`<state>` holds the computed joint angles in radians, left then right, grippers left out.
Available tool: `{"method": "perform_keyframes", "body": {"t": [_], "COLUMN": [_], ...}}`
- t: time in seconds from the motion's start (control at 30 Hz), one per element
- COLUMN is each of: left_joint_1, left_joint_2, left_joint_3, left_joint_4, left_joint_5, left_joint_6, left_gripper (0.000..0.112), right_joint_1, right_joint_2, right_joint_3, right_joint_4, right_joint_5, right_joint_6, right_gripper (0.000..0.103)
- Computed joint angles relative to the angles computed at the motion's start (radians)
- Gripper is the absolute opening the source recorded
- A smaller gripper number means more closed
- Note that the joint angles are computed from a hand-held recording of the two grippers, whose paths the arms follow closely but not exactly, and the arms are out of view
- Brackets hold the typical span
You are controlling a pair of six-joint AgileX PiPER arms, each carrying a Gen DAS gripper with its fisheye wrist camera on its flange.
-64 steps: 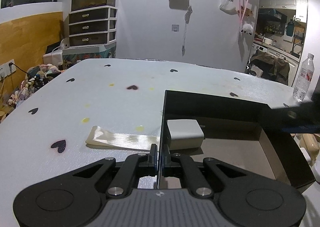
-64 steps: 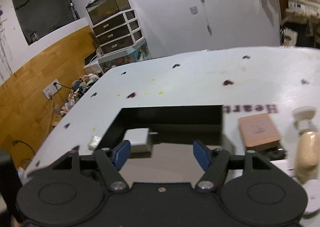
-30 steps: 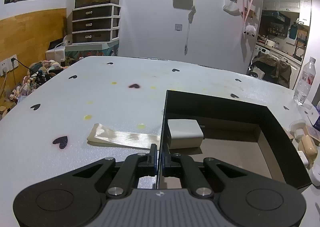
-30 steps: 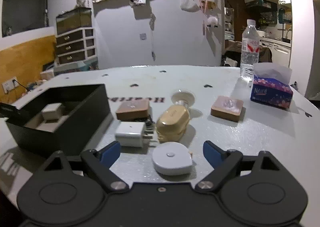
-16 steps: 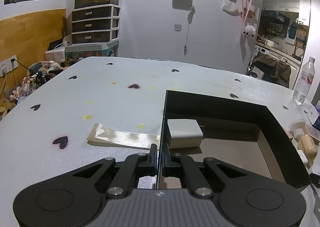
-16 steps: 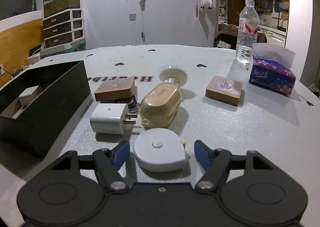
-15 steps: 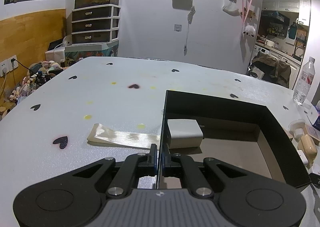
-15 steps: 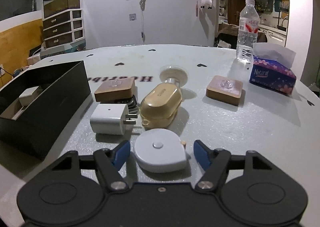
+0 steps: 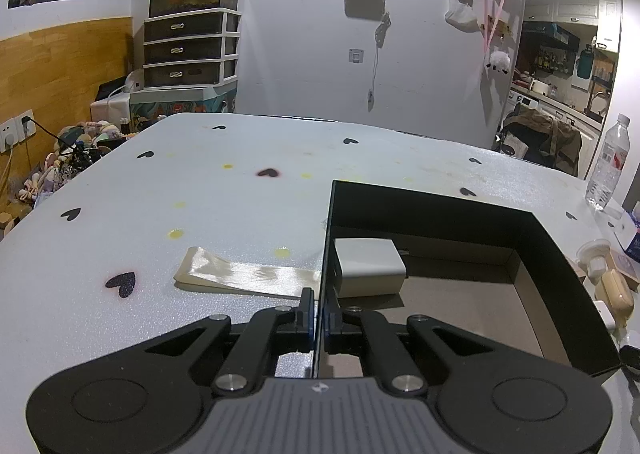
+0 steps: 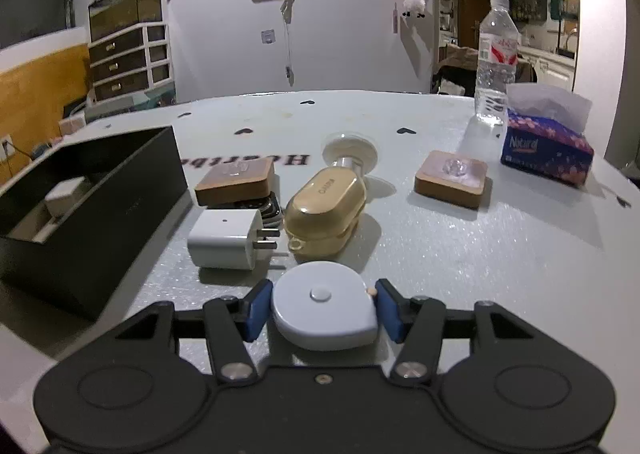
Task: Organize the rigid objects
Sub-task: 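Carry the tape measure into the black box and release it beside the charger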
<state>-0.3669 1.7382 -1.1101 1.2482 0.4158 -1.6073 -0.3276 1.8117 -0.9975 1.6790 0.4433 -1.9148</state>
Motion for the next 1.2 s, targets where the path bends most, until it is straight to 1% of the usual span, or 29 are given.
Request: {"method": "perform_keyframes", "body": {"t": [0.2, 0.33, 0.43, 0.47, 0.57, 0.63, 0.77, 0.83, 0.87, 0.93, 0.97, 1.0, 1.1, 1.2], "left_joint_1": [0.000, 0.000, 0.000, 0.000, -0.004, -0.007, -0.005, -0.007, -0.010, -0.009, -0.008, -0.005, -0.008, -0.009], "left_joint_2": [0.000, 0.000, 0.000, 0.000, -0.004, -0.005, -0.007, -0.006, -0.004, -0.004, -0.005, -0.006, -0.005, -0.005], "left_joint_3": [0.001, 0.001, 0.001, 0.001, -0.004, -0.007, -0.008, -0.009, -0.010, -0.007, -0.004, -0.001, 0.001, 0.003], "left_joint_4": [0.002, 0.004, 0.001, 0.001, -0.013, -0.018, -0.024, -0.027, -0.022, -0.013, -0.006, 0.001, 0.017, 0.024], "left_joint_5": [0.000, 0.001, 0.000, 0.000, 0.012, 0.019, 0.013, 0.017, 0.020, 0.016, 0.011, 0.004, 0.005, 0.004], "left_joint_6": [-0.002, -0.002, 0.000, 0.000, 0.020, 0.030, 0.034, 0.037, 0.032, 0.025, 0.017, 0.009, -0.004, -0.013], "left_gripper": [0.004, 0.004, 0.004, 0.004, 0.004, 0.004, 0.004, 0.004, 0.004, 0.004, 0.004, 0.004, 0.004, 0.004], "right_joint_1": [-0.051, -0.012, 0.049, 0.076, 0.187, 0.258, 0.379, 0.427, 0.443, 0.464, 0.473, 0.492, 0.541, 0.585], "right_joint_2": [-0.093, -0.117, -0.071, -0.057, -0.013, 0.031, 0.146, 0.221, 0.262, 0.341, 0.370, 0.385, 0.448, 0.496], "right_joint_3": [0.012, -0.060, -0.201, -0.239, -0.339, -0.421, -0.612, -0.731, -0.799, -0.930, -0.977, -1.001, -1.115, -1.186], "right_joint_4": [-0.031, -0.120, -0.309, -0.353, -0.485, -0.611, -0.884, -1.041, -1.113, -1.211, -1.246, -1.293, -1.458, -1.598], "right_joint_5": [0.131, 0.197, 0.287, 0.294, 0.248, 0.229, 0.240, 0.273, 0.304, 0.378, 0.400, 0.386, 0.419, 0.434], "right_joint_6": [0.043, 0.154, 0.384, 0.437, 0.566, 0.691, 0.990, 1.184, 1.282, 1.434, 1.487, 1.529, 1.685, 1.763], "right_gripper": [0.057, 0.057, 0.057, 0.057, 0.057, 0.057, 0.057, 0.057, 0.057, 0.057, 0.057, 0.057, 0.057, 0.057]}}
